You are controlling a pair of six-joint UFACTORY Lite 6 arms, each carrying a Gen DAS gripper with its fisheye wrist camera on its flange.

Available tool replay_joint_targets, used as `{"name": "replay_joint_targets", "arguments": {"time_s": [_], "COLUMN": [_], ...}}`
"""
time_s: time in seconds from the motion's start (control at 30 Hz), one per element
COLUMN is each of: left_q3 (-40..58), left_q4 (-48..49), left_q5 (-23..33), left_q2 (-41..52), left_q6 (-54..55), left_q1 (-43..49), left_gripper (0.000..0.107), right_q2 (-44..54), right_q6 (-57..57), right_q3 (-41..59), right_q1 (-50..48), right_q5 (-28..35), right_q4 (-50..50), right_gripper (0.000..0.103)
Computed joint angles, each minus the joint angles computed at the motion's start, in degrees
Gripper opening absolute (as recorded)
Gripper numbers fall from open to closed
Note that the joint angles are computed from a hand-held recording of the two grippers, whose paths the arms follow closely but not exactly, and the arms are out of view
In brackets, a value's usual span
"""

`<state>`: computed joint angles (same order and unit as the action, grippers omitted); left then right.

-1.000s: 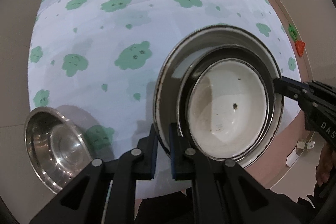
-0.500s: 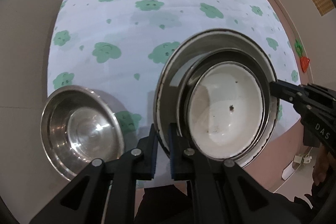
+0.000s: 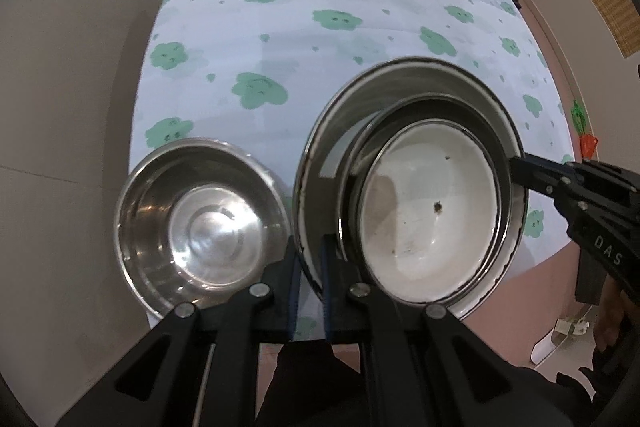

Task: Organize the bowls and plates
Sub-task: 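Lift the stacked bowls with both grippers and carry them toward the cloth edge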

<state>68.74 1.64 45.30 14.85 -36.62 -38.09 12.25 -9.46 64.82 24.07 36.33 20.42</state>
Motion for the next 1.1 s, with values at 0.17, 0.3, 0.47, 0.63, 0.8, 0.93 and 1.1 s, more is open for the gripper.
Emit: {"name": "replay_joint_targets", "arguments": {"time_s": [0.17,0.3,0.47,0.63,0.8,0.93,1.1], "left_q3": [-3.9,-6.4,-10.4,-13.6,-16.8,-18.7,-21.6], "left_q4": [0.3,0.5,0.7,0.7,0.4,0.5,0.4], "left_q5": [-0.1,0.1,0.2,0.3,0.6,1.0,1.2], "left_q2": [-4.3,-7.3,-11.5,-14.8,-18.0,-20.2,-22.9], "left_q6": [-0.3,-0.2,0.3,1.2,2.6,3.3,4.7], "left_q1": [1.8,3.5,6.2,9.0,12.2,14.3,17.5], "left_gripper": [0.004,0.003,0.003,0.003,0.003,0.003,0.003], "right_q2": [1.9,3.7,6.7,10.4,14.4,17.4,21.1], "right_q6": [1.6,2.6,3.9,5.3,6.5,6.9,7.8], "right_q3": [3.2,5.8,10.1,15.1,20.7,24.7,29.4], "right_q1": [2.8,4.7,7.5,10.3,12.8,14.5,16.6], "right_q5": [0.6,1.0,1.7,2.6,4.0,4.8,5.9], "right_q4": [-0.9,-1.3,-1.9,-2.8,-3.6,-3.7,-4.1], "right_gripper": [0.006,0.006,0.006,0.006,0.006,0.006,0.006]}}
